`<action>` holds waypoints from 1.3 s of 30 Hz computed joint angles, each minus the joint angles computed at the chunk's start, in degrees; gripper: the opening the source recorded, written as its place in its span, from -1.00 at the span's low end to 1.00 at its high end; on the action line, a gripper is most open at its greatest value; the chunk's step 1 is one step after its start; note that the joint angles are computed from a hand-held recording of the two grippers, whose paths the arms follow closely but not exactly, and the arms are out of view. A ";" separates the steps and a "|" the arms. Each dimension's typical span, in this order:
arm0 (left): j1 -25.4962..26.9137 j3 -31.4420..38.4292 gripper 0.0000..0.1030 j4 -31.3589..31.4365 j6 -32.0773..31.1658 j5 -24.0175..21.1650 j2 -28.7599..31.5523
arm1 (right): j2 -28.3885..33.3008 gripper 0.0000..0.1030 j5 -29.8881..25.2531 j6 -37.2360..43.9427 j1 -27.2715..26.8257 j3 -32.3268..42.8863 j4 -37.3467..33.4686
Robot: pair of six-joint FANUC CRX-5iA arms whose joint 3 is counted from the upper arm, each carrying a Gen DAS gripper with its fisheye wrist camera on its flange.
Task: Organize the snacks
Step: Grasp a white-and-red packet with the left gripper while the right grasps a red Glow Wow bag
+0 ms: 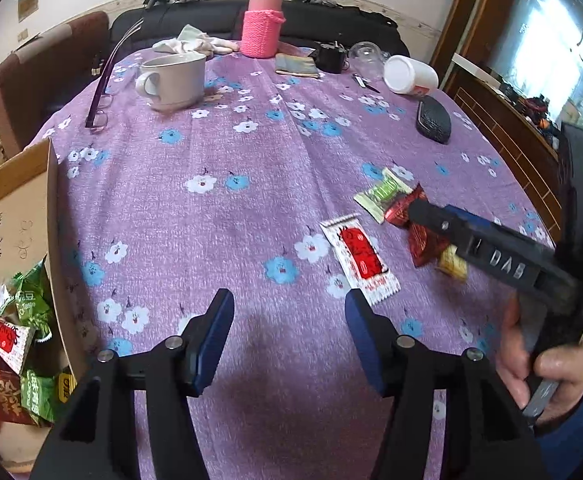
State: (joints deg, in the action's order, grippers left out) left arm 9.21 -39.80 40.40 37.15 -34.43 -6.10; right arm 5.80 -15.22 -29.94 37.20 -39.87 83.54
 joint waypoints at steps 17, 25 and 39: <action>-7.61 7.80 0.25 -8.41 13.66 2.99 7.83 | -2.33 -0.34 -6.15 -4.76 1.46 -1.78 -2.83; -11.34 8.00 -0.23 -20.06 20.62 12.61 8.55 | -3.11 -0.33 -7.68 -6.45 2.05 -2.19 -0.09; -9.30 1.87 -0.71 -0.91 3.47 16.09 7.12 | -1.99 -0.33 -8.29 -3.91 4.17 -1.20 -1.08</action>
